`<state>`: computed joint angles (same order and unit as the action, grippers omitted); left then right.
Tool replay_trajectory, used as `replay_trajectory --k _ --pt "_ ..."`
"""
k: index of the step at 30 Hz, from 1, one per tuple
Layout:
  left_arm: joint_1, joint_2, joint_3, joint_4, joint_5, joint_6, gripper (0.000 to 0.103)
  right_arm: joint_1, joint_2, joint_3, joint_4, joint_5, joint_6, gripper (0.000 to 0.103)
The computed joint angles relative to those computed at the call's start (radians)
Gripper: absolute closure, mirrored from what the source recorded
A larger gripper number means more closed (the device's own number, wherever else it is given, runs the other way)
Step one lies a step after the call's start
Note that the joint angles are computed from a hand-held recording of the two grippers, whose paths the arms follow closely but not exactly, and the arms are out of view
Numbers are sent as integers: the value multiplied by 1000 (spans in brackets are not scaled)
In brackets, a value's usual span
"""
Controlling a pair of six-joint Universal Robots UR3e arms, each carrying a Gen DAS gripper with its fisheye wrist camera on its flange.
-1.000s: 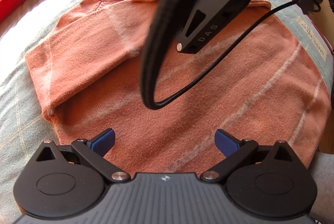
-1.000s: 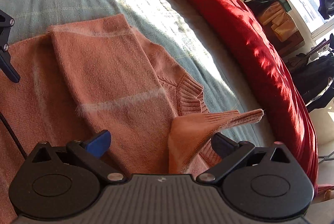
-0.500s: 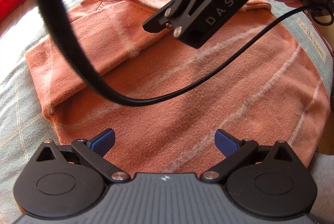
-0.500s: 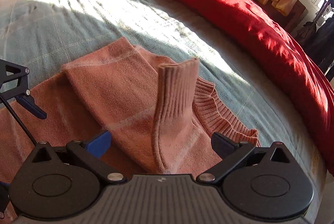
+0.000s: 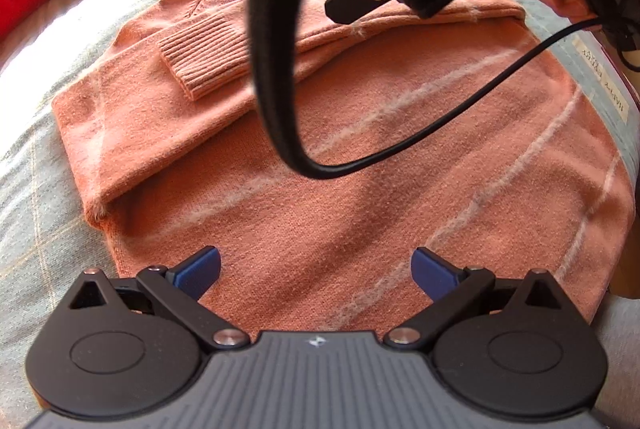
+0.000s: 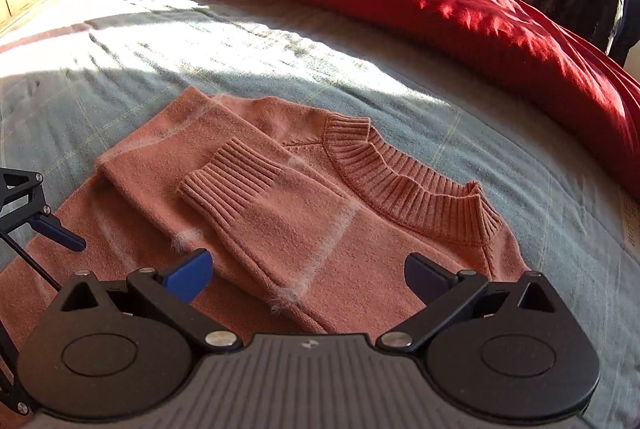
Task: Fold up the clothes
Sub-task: 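Raise the open right gripper away from the folded sleeve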
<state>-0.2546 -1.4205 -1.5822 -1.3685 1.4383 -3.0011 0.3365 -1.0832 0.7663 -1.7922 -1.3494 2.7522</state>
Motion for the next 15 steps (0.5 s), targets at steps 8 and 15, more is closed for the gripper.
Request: replay_trajectory --k 8,15 --pt "-27 -45 40 -1 9 -6 2 -132 -6 118 39 188 226 0" --pt "-57 -96 100 -12 27 -18 2 -161 -4 101 66 231 238 0"
